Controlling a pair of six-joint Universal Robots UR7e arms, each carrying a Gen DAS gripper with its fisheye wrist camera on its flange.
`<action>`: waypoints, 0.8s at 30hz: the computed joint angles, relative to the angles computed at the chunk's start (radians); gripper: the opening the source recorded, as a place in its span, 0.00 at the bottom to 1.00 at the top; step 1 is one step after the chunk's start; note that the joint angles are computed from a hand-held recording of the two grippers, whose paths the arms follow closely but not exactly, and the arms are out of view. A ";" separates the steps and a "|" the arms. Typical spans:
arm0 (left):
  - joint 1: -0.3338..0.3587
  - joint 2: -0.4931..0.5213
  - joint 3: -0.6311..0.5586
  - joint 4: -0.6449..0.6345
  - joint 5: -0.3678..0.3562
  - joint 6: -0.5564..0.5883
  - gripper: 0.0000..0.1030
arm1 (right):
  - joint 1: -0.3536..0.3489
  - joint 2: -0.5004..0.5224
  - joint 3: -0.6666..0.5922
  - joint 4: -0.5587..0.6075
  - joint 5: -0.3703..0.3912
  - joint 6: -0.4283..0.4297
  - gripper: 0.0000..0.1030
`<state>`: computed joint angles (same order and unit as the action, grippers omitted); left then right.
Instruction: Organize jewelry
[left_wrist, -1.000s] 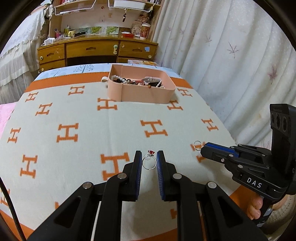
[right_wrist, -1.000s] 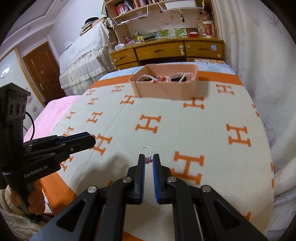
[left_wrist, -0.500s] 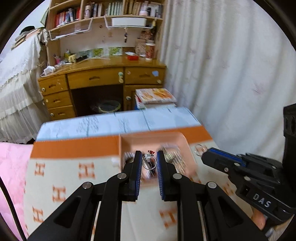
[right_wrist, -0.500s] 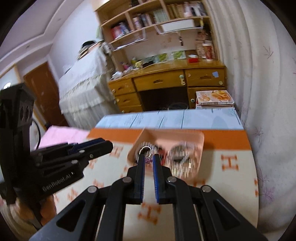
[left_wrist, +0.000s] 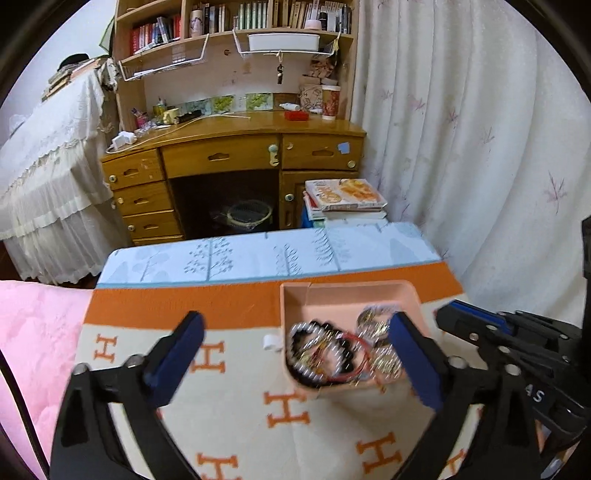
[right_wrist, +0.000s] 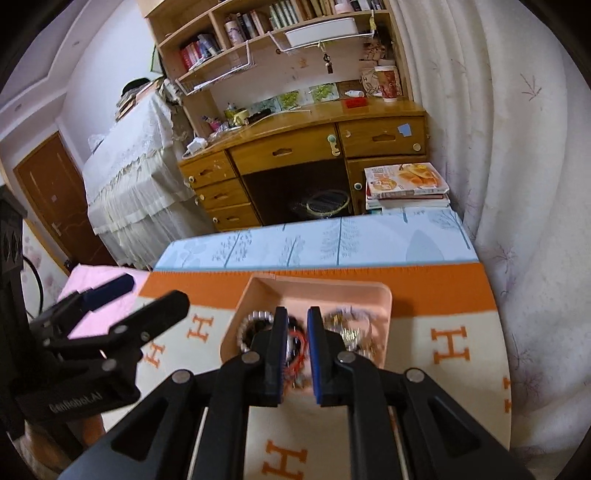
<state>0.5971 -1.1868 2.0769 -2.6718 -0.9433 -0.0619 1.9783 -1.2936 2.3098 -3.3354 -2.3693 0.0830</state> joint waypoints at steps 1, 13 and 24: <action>-0.008 -0.020 0.024 -0.003 0.014 -0.009 0.99 | 0.011 -0.001 0.020 -0.008 -0.008 0.005 0.11; -0.181 -0.346 0.241 0.281 0.087 -0.234 0.99 | 0.210 -0.022 0.180 0.043 -0.126 0.263 0.36; -0.402 -0.719 0.343 0.628 0.059 -0.527 0.99 | 0.499 -0.068 0.172 0.466 -0.333 0.783 0.62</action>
